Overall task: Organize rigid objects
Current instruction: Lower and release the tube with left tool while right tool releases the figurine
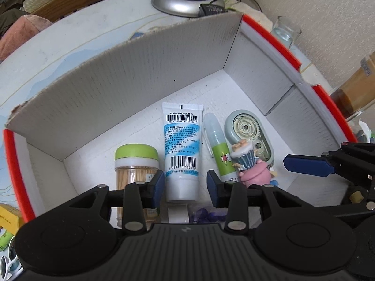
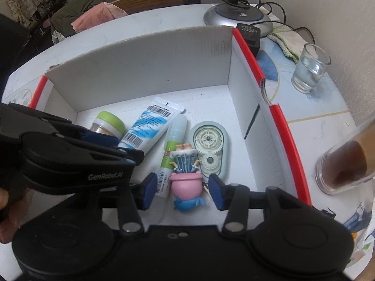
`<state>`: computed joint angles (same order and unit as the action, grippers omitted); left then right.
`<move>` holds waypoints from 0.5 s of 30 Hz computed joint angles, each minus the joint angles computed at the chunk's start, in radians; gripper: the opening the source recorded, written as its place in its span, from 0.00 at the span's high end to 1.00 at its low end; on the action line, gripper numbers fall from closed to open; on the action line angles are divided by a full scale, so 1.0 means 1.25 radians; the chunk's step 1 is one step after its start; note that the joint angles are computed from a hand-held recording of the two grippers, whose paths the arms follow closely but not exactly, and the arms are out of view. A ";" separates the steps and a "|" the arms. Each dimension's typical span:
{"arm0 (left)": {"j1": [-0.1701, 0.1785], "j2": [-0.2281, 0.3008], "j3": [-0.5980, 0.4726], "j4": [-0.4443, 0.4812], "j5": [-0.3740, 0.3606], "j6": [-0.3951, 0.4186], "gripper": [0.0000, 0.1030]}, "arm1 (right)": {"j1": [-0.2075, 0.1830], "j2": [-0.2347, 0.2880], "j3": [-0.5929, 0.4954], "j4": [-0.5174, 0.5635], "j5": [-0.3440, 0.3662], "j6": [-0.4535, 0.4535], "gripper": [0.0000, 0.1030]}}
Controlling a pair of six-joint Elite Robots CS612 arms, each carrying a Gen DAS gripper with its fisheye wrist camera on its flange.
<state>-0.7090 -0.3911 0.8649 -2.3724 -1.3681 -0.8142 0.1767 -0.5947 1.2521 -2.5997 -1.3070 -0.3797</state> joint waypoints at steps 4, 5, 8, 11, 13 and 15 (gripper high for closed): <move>-0.004 -0.019 0.032 -0.029 0.014 0.001 0.61 | -0.001 -0.010 0.015 -0.018 0.004 -0.001 0.50; -0.006 -0.024 0.040 -0.037 0.019 0.001 0.61 | -0.001 -0.012 0.019 -0.023 0.006 -0.001 0.50; -0.010 -0.036 0.060 -0.054 0.031 0.003 0.61 | -0.001 -0.020 0.031 -0.035 0.009 0.000 0.49; -0.014 -0.050 0.081 -0.071 0.039 0.006 0.59 | -0.002 -0.028 0.042 -0.045 0.012 0.001 0.47; -0.018 -0.057 0.093 -0.081 0.050 0.005 0.58 | -0.003 -0.032 0.051 -0.053 0.009 0.002 0.45; -0.020 -0.065 0.108 -0.096 0.057 0.003 0.58 | -0.004 -0.038 0.059 -0.061 0.013 0.003 0.44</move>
<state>-0.7346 -0.4726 1.0002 -2.4926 -1.2965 -0.8105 0.1721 -0.6416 1.3261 -2.6758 -1.2912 -0.3760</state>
